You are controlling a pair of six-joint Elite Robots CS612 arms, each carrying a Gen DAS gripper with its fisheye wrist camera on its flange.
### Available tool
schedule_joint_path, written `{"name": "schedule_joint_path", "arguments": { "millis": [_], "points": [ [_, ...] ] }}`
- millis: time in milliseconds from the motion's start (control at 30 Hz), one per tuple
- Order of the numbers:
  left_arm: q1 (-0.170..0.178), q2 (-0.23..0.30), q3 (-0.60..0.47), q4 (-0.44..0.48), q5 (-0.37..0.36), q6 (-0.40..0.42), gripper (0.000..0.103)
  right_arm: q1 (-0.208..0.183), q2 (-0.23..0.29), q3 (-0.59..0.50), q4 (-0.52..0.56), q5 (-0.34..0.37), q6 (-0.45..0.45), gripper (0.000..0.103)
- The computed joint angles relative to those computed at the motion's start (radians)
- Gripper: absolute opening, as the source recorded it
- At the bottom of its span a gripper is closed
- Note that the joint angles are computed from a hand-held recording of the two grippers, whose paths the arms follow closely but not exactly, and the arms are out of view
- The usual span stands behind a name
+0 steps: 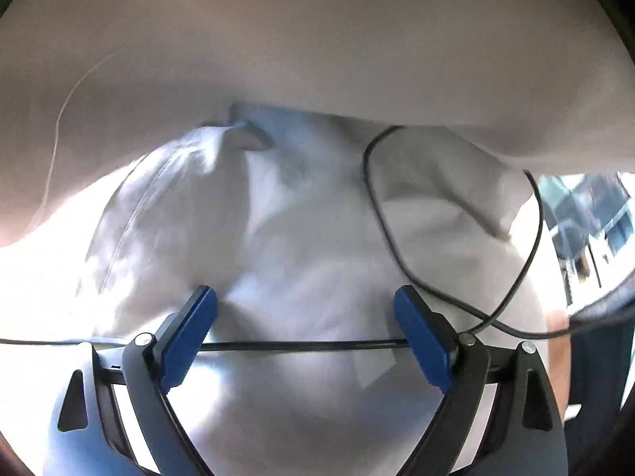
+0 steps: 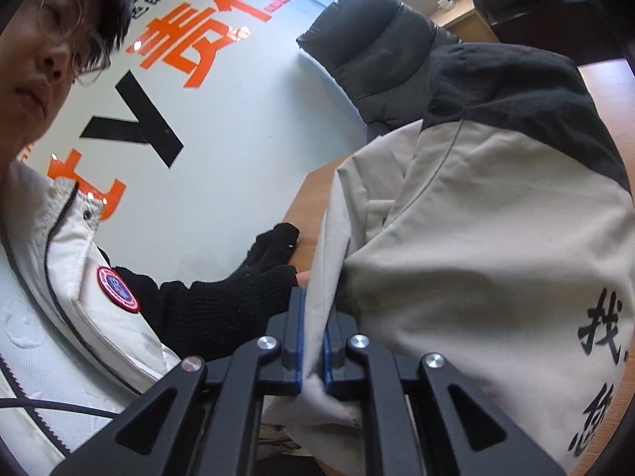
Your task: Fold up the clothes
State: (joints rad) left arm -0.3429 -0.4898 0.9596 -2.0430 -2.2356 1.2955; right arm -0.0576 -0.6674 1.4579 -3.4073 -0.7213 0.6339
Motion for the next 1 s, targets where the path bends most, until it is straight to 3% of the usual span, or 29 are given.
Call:
{"name": "schedule_joint_path", "arguments": {
  "millis": [100, 233, 533, 667, 833, 1000],
  "points": [
    [-0.009, -0.017, 0.044, -0.038, -0.002, 0.02, 0.101, 0.004, 0.015, -0.026, -0.014, 0.034, 0.011, 0.007],
    [-0.013, -0.035, 0.093, -0.12, -0.011, -0.025, 0.102, 0.021, 0.045, -0.082, -0.045, 0.107, 0.058, 0.007],
    [0.005, -0.076, 0.147, -0.129, 0.027, -0.007, 0.099, 0.038, 0.099, -0.114, -0.059, 0.148, 0.138, 0.007],
    [0.049, -0.106, 0.152, -0.048, 0.09, 0.019, 0.096, 0.037, 0.109, -0.125, -0.076, 0.156, 0.147, 0.006],
    [0.115, -0.161, 0.183, 0.006, 0.245, 0.004, 0.094, 0.031, 0.13, -0.137, -0.101, 0.153, 0.159, 0.006],
    [0.206, -0.219, 0.197, 0.084, 0.214, -0.074, 0.094, 0.036, 0.127, -0.129, -0.036, 0.093, 0.109, 0.006]
  ]
}}
